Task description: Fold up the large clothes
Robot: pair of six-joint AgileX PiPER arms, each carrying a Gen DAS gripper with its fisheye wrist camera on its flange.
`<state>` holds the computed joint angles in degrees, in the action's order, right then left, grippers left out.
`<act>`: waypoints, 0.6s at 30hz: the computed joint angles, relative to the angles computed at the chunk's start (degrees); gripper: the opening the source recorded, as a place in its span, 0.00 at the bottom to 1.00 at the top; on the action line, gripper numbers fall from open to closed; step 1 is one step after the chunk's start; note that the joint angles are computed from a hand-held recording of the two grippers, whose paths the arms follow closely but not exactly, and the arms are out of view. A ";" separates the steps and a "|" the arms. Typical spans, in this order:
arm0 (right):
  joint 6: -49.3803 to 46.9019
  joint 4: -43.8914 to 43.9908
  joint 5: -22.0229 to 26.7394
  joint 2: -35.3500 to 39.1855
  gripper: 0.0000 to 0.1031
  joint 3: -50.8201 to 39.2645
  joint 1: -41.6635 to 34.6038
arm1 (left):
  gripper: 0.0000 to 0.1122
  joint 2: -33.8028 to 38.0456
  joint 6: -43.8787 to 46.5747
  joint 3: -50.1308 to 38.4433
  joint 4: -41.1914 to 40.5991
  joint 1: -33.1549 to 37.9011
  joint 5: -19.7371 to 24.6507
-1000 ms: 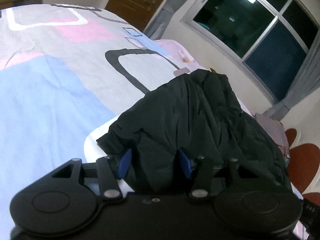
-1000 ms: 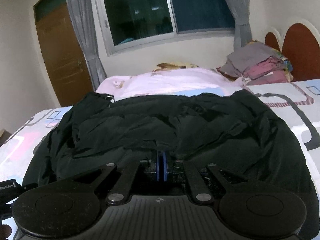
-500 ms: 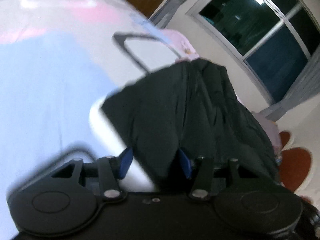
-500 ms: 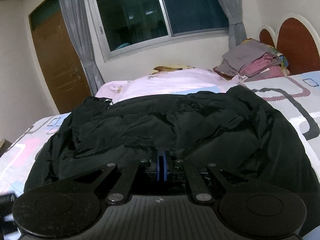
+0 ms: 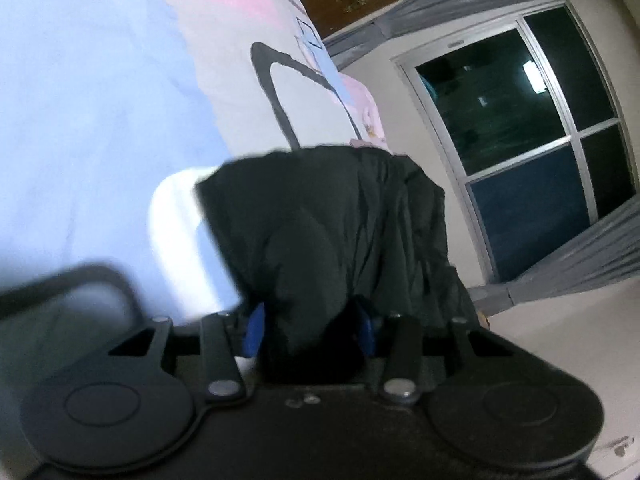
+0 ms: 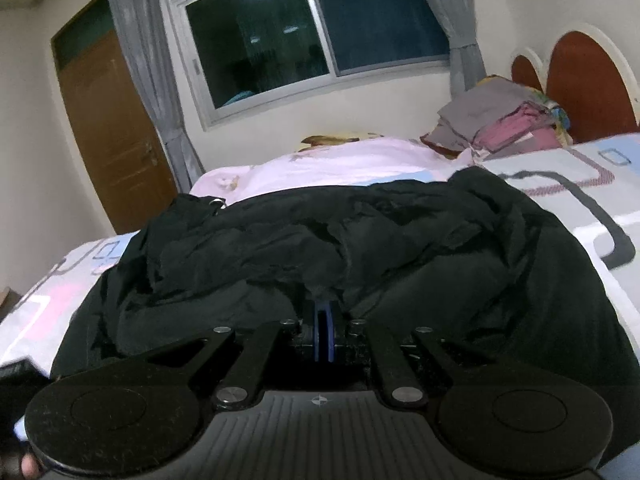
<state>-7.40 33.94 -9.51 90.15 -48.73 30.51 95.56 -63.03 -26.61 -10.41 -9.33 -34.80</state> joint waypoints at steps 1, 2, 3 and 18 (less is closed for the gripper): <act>-2.64 2.74 -0.28 -0.21 0.05 0.24 0.46 | 0.49 -0.79 -1.83 1.97 -0.62 -1.35 -0.69; -3.64 3.73 -0.38 -0.47 0.05 0.52 0.68 | 0.49 -0.83 -3.54 4.36 -1.56 -3.22 -3.33; -3.67 3.86 -0.64 -0.66 0.05 0.92 0.83 | 0.51 -1.18 -2.96 6.68 -2.92 -5.12 -6.24; -9.79 10.63 -1.60 -1.18 0.05 1.34 1.35 | 0.90 9.89 -18.63 -9.20 18.84 8.89 -5.98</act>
<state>-17.19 44.56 -11.10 88.97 -47.40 31.86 105.44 -81.67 -35.82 8.43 -0.44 -40.78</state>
